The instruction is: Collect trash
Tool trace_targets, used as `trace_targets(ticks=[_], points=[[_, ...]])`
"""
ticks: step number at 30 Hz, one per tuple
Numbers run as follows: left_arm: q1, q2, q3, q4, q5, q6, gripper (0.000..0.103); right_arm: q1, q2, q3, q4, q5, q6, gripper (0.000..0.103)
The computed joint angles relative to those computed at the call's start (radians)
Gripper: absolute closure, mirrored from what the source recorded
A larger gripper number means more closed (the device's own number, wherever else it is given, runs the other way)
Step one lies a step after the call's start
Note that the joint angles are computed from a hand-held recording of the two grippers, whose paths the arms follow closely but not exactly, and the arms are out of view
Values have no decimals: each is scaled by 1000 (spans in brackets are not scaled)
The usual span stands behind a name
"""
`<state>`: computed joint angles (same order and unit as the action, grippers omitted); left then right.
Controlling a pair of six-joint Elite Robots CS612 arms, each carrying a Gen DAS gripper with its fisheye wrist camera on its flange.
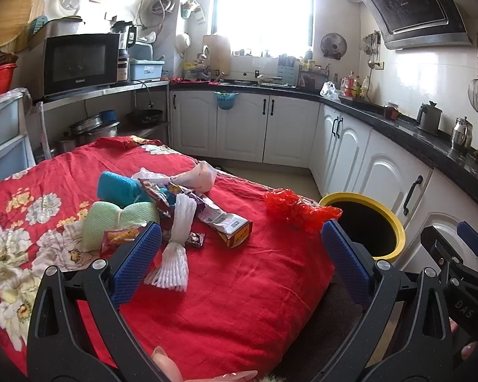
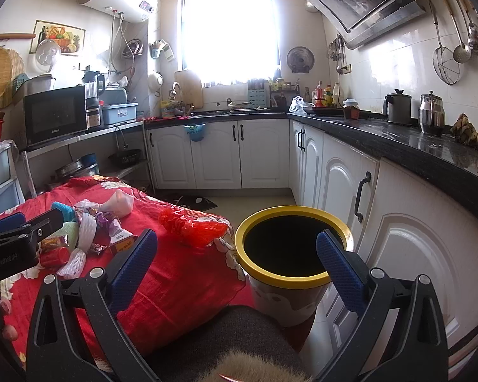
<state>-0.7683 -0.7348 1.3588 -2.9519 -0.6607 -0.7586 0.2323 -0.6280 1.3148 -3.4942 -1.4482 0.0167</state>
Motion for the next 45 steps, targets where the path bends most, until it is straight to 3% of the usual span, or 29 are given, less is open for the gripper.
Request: trace_targets(ticks=[11,20,27,36,45], points=[[10,-13,14,12,19,-41,10,2,7,-28,28,56,-50,6],[23,-42,57,56,77,-151,10,10,28,-95,88,141,-96,6],[38,-75,91,155,113,-276,10,19,52,-174,170,223,-126,6],[64,-117,117,340,106,-445,10,34,110,-336,360,365,-150,6],[95,-140,151,415,1,-530,10,58,177,-517,633,451,-242,6]])
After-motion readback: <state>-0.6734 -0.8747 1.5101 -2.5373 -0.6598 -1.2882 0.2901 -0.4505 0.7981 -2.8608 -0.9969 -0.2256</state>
